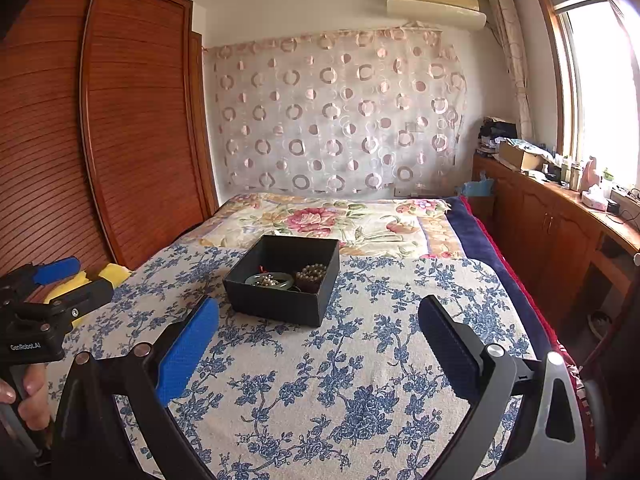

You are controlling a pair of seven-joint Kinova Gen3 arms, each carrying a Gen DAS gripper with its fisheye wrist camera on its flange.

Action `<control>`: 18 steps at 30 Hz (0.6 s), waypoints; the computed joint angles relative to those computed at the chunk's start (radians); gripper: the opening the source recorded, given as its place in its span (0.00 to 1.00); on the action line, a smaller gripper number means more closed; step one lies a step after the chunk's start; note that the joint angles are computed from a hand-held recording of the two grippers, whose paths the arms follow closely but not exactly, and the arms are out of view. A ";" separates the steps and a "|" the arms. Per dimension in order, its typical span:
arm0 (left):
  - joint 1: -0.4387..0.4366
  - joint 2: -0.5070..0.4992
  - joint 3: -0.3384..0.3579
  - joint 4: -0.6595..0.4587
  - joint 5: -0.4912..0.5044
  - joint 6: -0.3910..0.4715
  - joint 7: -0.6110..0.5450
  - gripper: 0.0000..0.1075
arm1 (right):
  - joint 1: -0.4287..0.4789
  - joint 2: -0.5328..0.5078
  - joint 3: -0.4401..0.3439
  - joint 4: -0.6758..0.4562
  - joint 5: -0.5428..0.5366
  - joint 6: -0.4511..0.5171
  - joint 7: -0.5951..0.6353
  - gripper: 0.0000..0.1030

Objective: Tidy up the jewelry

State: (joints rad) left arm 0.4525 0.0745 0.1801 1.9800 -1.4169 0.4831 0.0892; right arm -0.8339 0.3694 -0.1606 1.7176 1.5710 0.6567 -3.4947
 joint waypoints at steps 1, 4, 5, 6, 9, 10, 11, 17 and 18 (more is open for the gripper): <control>0.000 0.000 0.000 0.000 -0.002 -0.001 0.002 0.89 | 0.000 0.000 0.000 0.001 0.000 0.001 -0.003 0.97; 0.000 0.001 0.000 0.001 -0.006 0.000 0.007 0.89 | 0.001 0.000 0.000 0.001 0.002 0.000 -0.001 0.97; 0.000 0.000 0.000 0.001 -0.008 0.000 0.009 0.89 | 0.000 0.000 0.000 0.003 0.004 0.002 -0.006 0.97; 0.000 0.000 0.000 0.002 -0.008 -0.001 0.009 0.89 | 0.001 0.000 0.000 0.003 0.005 0.001 -0.006 0.97; -0.001 0.000 0.001 0.003 -0.011 -0.002 0.011 0.89 | 0.001 0.000 -0.001 0.005 0.008 0.002 -0.011 0.97; -0.001 0.001 0.001 0.003 -0.010 -0.001 0.011 0.89 | 0.001 0.000 -0.002 0.004 0.008 0.004 -0.010 0.97; -0.001 0.001 0.001 0.003 -0.010 -0.001 0.011 0.89 | 0.001 0.001 -0.002 0.006 0.010 0.005 -0.014 0.97; -0.001 0.001 0.001 0.003 -0.016 -0.001 0.017 0.89 | 0.004 -0.001 -0.003 0.007 0.009 0.003 -0.013 0.97; -0.001 0.001 0.001 0.003 -0.015 -0.002 0.017 0.89 | 0.004 -0.001 -0.003 0.007 0.009 0.004 -0.012 0.97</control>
State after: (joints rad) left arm 0.4514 0.0759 0.1810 1.9832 -1.4322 0.4816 0.1066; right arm -0.8302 0.3686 -0.1640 1.7245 1.5801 0.6607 -3.5068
